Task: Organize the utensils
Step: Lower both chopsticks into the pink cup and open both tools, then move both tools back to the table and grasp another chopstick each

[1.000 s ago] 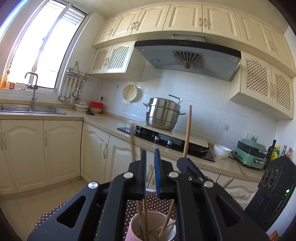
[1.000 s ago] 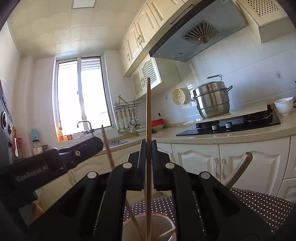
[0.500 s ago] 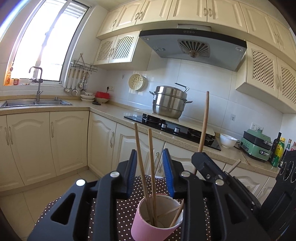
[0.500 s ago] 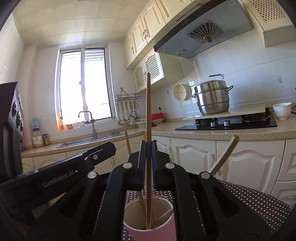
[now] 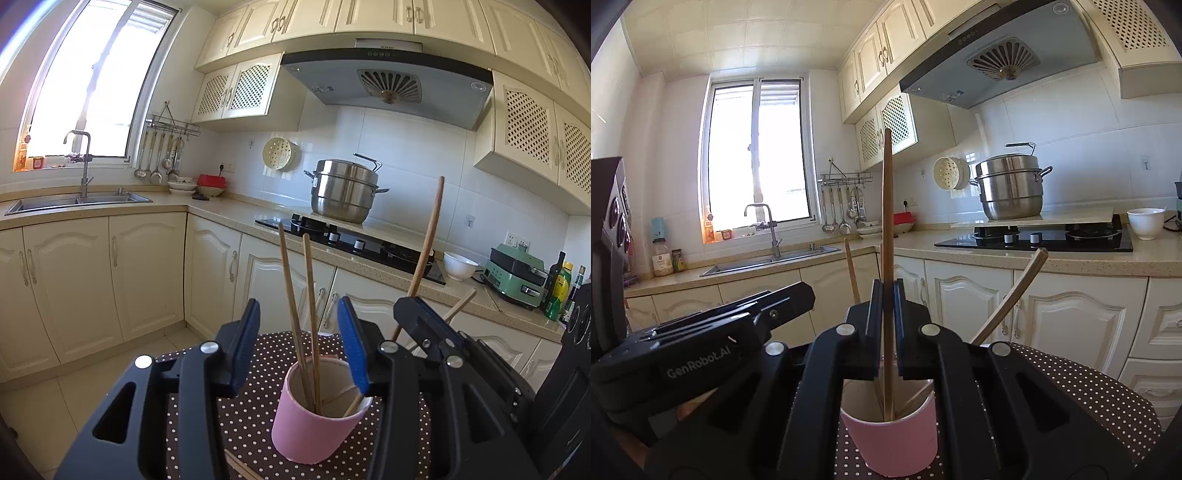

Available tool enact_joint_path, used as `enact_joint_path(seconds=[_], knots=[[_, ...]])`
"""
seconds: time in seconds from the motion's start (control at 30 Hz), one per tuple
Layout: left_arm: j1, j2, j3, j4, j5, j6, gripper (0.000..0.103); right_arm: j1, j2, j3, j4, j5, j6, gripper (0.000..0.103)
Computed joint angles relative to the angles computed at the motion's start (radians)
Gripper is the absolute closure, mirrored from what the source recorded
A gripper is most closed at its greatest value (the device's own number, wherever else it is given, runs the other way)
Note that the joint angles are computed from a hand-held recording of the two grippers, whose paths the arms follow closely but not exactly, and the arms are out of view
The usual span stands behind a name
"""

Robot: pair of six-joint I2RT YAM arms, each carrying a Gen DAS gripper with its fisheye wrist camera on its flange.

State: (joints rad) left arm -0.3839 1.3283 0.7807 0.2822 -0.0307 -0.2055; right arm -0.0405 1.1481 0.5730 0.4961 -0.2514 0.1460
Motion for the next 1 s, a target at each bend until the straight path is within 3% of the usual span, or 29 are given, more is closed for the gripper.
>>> enact_joint_path(seconds=[0.53,0.6,0.67,0.93,1.0], knots=[[-0.006,-0.158,-0.058,-0.138,0.004,-0.011,0.054,0.012,-0.150,-0.010,-0.182,0.046,-0.019,0.096],[0.007,-0.193,-0.065,-0.178,0.027,-0.012,0.054,0.010,-0.183,-0.013,-0.209,0.043,-0.019,0.090],[0.019,-0.225,-0.069,-0.225,0.050,-0.013,0.053,0.009,-0.215,-0.017,-0.233,0.044,-0.024,0.078],[0.091,-0.293,-0.080,-0.435,0.151,-0.015,0.053,0.015,-0.355,-0.047,-0.361,0.061,-0.089,0.077],[0.097,-0.298,-0.094,-0.463,0.147,-0.006,0.053,0.018,-0.383,-0.058,-0.398,0.064,-0.114,0.073]])
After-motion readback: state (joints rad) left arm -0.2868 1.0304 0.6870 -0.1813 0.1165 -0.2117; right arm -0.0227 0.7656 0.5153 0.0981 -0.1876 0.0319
